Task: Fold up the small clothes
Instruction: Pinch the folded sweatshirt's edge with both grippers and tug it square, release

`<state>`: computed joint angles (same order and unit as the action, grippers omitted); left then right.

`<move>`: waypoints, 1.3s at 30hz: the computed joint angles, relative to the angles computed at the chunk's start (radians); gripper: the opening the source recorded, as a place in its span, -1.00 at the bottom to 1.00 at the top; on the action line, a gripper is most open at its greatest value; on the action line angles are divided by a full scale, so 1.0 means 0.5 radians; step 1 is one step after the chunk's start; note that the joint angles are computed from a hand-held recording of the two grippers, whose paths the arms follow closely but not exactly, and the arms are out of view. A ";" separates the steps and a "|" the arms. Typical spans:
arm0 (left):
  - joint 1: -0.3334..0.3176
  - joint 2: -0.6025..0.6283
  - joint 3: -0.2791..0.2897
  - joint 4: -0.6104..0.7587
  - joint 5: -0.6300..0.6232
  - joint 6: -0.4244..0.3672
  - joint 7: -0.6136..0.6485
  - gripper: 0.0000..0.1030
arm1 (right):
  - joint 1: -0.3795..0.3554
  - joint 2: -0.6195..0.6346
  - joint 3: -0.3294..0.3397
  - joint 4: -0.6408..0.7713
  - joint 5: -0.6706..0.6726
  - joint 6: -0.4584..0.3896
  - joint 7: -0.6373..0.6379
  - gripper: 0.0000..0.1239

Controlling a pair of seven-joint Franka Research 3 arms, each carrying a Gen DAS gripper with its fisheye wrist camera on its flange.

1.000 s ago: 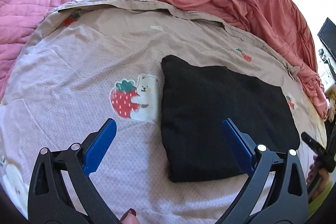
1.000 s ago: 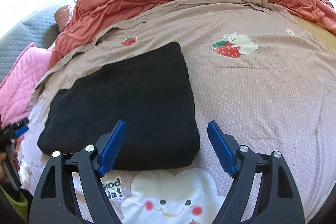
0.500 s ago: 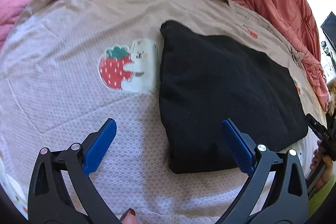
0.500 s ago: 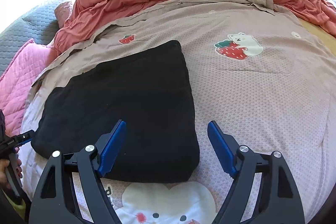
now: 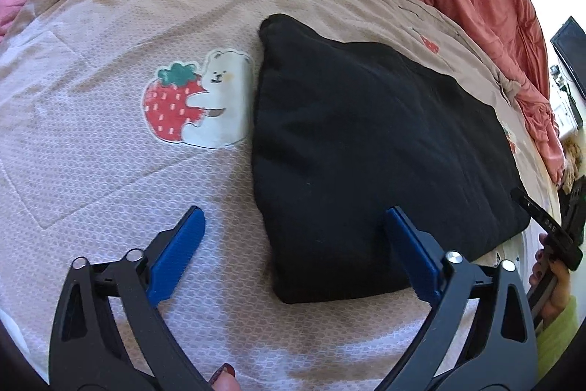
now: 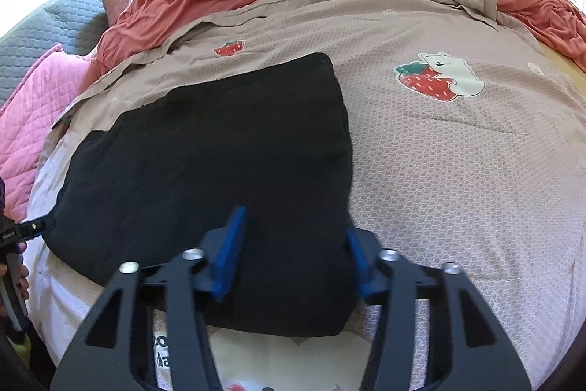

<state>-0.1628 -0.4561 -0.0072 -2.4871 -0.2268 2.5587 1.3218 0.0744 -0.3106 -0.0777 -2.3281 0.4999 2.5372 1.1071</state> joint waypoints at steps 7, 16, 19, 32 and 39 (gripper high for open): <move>-0.120 0.013 0.095 0.006 -0.254 0.004 0.188 -0.25 | -0.009 -0.004 -0.040 0.019 0.078 -0.043 -0.008 -0.85; -0.078 -0.018 0.071 0.014 -0.296 -0.060 0.252 -0.55 | -0.016 -0.088 -0.105 -0.003 0.267 -0.141 -0.084 -0.86; -0.076 -0.026 0.074 0.004 -0.319 -0.062 0.274 -0.51 | -0.031 -0.084 -0.094 -0.003 0.257 -0.176 -0.094 -0.85; -0.066 -0.108 0.124 0.010 -0.427 -0.260 0.404 -0.76 | -0.107 -0.125 -0.055 -0.018 0.089 -0.273 0.042 -0.86; -0.025 -0.074 0.073 0.040 -0.356 -0.372 0.451 -0.76 | -0.143 -0.101 0.032 -0.080 -0.180 -0.132 0.221 -0.53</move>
<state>-0.1751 -0.4930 0.0292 -2.4672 -0.4049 2.3726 1.5473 0.0030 -0.3612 -0.0618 -2.3682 0.4099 2.4710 1.2178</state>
